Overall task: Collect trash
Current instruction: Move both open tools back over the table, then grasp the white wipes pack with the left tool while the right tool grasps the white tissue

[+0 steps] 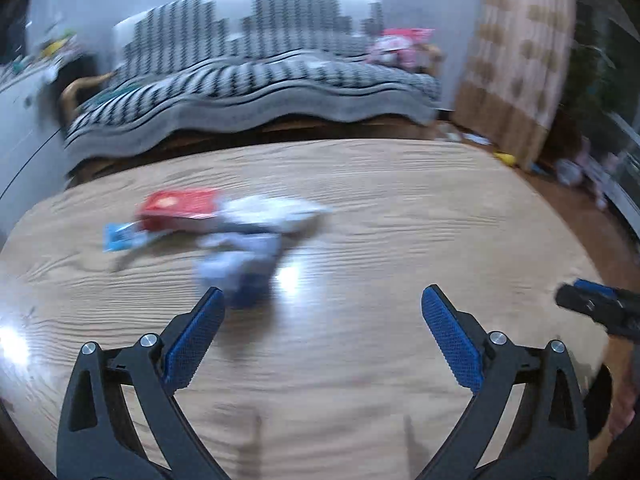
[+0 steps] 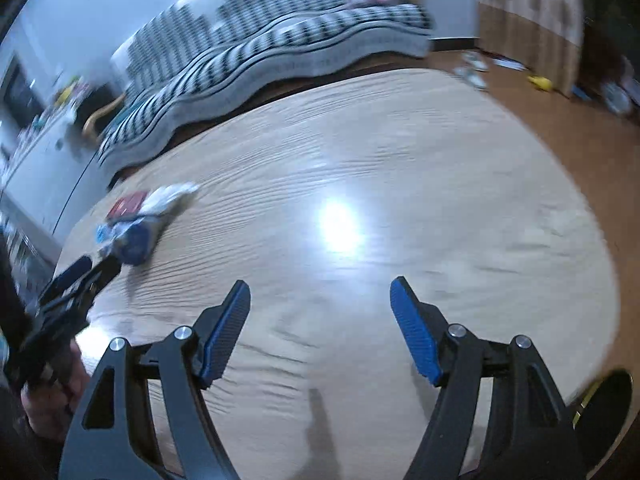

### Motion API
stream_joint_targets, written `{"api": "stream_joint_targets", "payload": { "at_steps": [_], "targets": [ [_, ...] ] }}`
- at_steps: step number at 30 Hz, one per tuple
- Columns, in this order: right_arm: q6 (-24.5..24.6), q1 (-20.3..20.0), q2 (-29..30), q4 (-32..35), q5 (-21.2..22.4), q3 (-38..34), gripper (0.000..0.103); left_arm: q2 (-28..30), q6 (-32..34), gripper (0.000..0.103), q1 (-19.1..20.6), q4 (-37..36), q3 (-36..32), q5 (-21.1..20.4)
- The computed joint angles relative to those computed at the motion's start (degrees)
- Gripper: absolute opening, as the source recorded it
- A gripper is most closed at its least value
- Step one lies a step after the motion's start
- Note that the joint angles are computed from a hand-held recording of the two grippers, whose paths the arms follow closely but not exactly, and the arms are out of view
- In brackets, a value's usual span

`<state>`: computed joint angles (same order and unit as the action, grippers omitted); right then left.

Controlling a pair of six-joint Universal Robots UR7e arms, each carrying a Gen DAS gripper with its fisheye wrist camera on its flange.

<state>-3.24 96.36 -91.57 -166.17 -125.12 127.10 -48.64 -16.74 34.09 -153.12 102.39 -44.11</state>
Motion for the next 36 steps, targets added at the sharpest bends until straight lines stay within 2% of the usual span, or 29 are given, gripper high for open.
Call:
{"api": "stream_joint_targets", "payload": {
  "at_steps": [3, 9, 10, 11, 12, 18, 24, 32, 34, 35, 36],
  "targets": [
    [0.2, 2.1, 6.8, -0.2, -0.3, -2.7, 0.07, -0.6, 0.1, 0.095, 3.0, 0.4, -1.0, 0.7],
    [-0.4, 2.1, 13.3, -0.6, 0.9, -6.4, 0.07, 2.4, 2.4, 0.094, 6.3, -0.3, -5.0, -1.3],
    [-0.4, 2.4, 14.4, -0.7, 1.0, -7.2, 0.07, 2.8, 3.0, 0.089, 6.7, -0.5, -5.7, -2.7],
    [-0.6, 2.4, 15.1, -0.7, 1.2, -7.8, 0.07, 3.3, 4.1, 0.067, 7.4, -0.4, -6.7, -3.9],
    [-1.0, 2.3, 15.4, -0.8, 1.6, -8.0, 0.07, 3.1, 4.1, 0.056, 7.6, 0.1, -6.1, -4.1],
    [-0.6, 2.8, 21.1, 0.7, 3.5, -13.3, 0.07, -1.2, 5.3, 0.053, 7.3, 0.5, -2.2, -3.9],
    [-1.4, 5.0, 29.9, 3.2, 1.9, -22.5, 0.07, -8.9, 4.5, 0.053, 7.9, 1.9, 3.3, -4.3],
    [-2.4, 7.2, 43.1, 10.3, -4.9, -38.0, 0.072, -13.5, 1.0, 0.053, 11.2, 2.3, 4.2, -3.4],
    [-2.0, 7.2, 44.2, 11.3, -6.0, -38.7, 0.066, -13.8, 0.4, 0.053, 11.5, 2.4, 4.1, -2.8],
    [-3.2, 7.4, 44.4, 9.3, -6.9, -38.1, 0.061, -13.8, 0.1, 0.053, 11.6, 2.4, 3.9, -2.7],
    [-3.7, 7.4, 44.3, 8.7, -7.3, -37.7, 0.048, -13.8, -0.1, 0.053, 11.6, 2.4, 3.8, -2.8]
  ]
}}
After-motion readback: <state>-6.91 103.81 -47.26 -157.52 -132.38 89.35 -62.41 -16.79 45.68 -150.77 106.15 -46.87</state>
